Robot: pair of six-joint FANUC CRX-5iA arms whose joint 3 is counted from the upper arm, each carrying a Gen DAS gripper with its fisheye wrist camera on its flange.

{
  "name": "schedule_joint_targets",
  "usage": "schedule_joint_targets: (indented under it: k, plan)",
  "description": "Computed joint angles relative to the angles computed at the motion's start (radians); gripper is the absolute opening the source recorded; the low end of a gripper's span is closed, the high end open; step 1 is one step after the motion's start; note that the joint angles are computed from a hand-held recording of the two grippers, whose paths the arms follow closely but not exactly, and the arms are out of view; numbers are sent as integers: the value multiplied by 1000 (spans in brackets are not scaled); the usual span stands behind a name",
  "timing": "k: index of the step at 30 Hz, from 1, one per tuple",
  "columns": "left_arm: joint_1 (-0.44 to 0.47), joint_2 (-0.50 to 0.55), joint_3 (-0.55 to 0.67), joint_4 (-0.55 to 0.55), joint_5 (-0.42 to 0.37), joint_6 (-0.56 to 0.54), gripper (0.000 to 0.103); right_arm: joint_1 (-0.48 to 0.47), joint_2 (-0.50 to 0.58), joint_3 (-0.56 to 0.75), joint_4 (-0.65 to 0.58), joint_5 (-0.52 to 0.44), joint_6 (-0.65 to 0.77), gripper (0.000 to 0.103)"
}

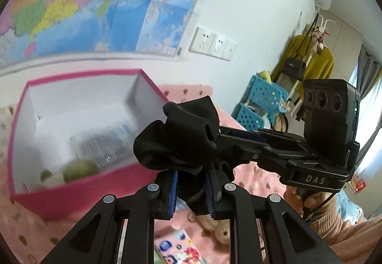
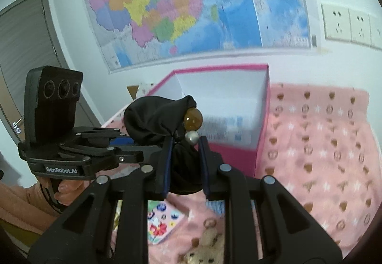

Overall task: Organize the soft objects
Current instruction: 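Carry the black cloth into the pink box and open both grippers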

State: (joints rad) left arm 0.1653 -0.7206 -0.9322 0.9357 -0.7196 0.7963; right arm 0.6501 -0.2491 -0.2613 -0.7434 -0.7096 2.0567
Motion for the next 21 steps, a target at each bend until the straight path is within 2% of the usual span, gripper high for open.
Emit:
schedule_joint_targets:
  k: [6,8,13,15,17,21]
  plan:
    - [28,67,60,-20,27,-7,19,-6,80,89,-3,3,16,23]
    - [55,108,80,-2,5,-25,19,-7,113,122,5,4,11,23]
    - [57,221,144,-41,53,17,19,-16,225,223,20,-11,-22,23]
    - [57,262,165,-61,67,44,19,1,259,246,66,9,-60,23]
    - [56,309,203,-127,91,110,19,13,294,271,103,16,-93,23]
    - [58,404,283,-261,105,243,19,87,357,282,321,90,-259,23]
